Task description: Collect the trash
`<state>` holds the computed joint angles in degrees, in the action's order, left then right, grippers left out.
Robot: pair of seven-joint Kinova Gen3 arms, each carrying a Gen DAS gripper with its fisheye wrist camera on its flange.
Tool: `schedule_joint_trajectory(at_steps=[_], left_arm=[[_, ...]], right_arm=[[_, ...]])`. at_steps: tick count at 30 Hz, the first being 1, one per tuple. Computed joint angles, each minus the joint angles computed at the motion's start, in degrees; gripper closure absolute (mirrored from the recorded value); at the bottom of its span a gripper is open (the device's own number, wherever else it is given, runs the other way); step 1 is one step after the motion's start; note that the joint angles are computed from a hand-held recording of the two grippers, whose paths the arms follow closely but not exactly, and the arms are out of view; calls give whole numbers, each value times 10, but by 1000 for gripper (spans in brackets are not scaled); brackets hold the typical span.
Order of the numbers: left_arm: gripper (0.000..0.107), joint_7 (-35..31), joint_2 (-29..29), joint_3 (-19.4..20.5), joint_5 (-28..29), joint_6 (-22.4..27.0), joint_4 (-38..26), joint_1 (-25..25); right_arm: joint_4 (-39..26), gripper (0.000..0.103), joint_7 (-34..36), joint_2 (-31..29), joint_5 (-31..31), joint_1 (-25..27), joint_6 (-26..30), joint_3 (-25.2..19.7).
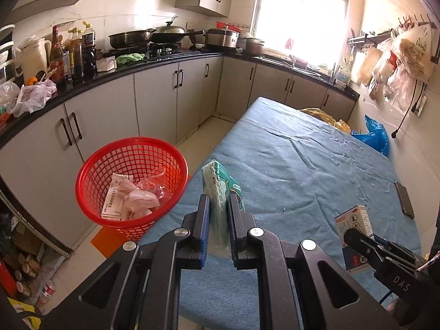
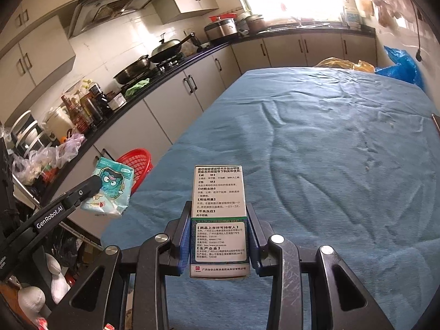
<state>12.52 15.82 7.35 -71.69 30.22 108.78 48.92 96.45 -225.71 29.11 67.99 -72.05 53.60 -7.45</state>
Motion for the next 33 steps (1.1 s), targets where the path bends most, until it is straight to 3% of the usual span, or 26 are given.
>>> schedule_joint_trajectory(at_steps=[14, 21, 25, 29, 31, 33], left_arm=[[95, 24, -14, 6, -19, -12, 24, -14], [95, 4, -14, -7, -13, -131, 37, -44], [95, -43, 10, -17, 36, -189, 28, -59], [95, -96, 23, -9, 93, -212, 19, -76], [88, -132, 19, 10, 124, -226, 22, -100], [68, -151, 8, 9, 141, -243, 29, -109]], right_arm=[[-27, 65, 40, 14, -17, -3, -12, 9], [-29, 65, 65, 17, -61, -1, 3, 14], [-1, 65, 33, 8, -73, 4, -10, 16], [22, 65, 4, 2, -60, 5, -21, 17], [32, 64, -10, -1, -49, 7, -27, 17], [36, 64, -19, -2, -43, 10, -28, 14]])
